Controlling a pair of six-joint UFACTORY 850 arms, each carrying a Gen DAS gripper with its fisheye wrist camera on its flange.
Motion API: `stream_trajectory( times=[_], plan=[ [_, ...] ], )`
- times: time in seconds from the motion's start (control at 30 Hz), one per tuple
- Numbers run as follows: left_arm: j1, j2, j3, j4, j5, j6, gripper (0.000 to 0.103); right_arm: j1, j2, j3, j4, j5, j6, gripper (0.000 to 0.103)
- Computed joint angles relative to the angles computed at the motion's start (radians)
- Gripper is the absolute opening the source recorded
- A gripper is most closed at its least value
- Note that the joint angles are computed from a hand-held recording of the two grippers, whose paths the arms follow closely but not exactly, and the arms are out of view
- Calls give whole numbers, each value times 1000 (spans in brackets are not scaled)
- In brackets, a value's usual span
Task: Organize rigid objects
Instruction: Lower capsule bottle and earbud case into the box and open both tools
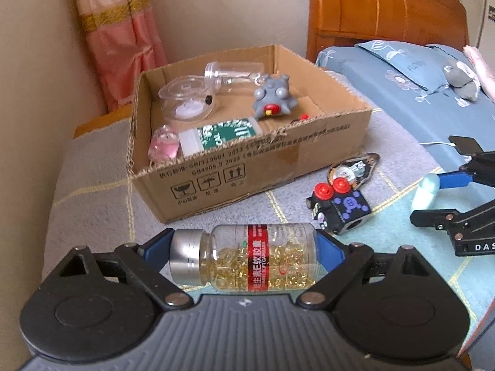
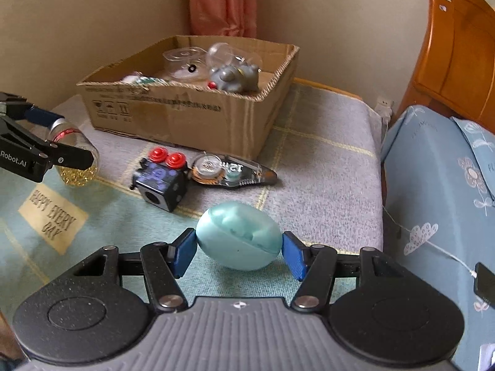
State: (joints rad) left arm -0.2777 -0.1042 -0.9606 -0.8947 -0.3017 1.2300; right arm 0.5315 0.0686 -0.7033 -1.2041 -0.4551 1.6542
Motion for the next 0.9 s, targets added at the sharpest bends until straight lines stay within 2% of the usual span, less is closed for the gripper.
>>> stream_trajectory(
  times=[0.27,0.5,0.67,0.83,0.9],
  plan=[
    [8,29,-45,-60,-30,112,93,-3,48,-18,5,17,-55,65],
    [-7,-39,-173,-88,-32,121,93,-22,42,-88,-86,29,-57,65],
    [-28,-146,-305,32,-14,-53,93,-59,-8,-162,-152,60,-50,65],
    [-44,-268,-439,244,-22,-319,93,-92,-70,-230,-143,103,-93,65],
    [-44,-305,-477,286,-40,-376,93,-100,-92,-252,-127,112,-117,65]
  ],
)
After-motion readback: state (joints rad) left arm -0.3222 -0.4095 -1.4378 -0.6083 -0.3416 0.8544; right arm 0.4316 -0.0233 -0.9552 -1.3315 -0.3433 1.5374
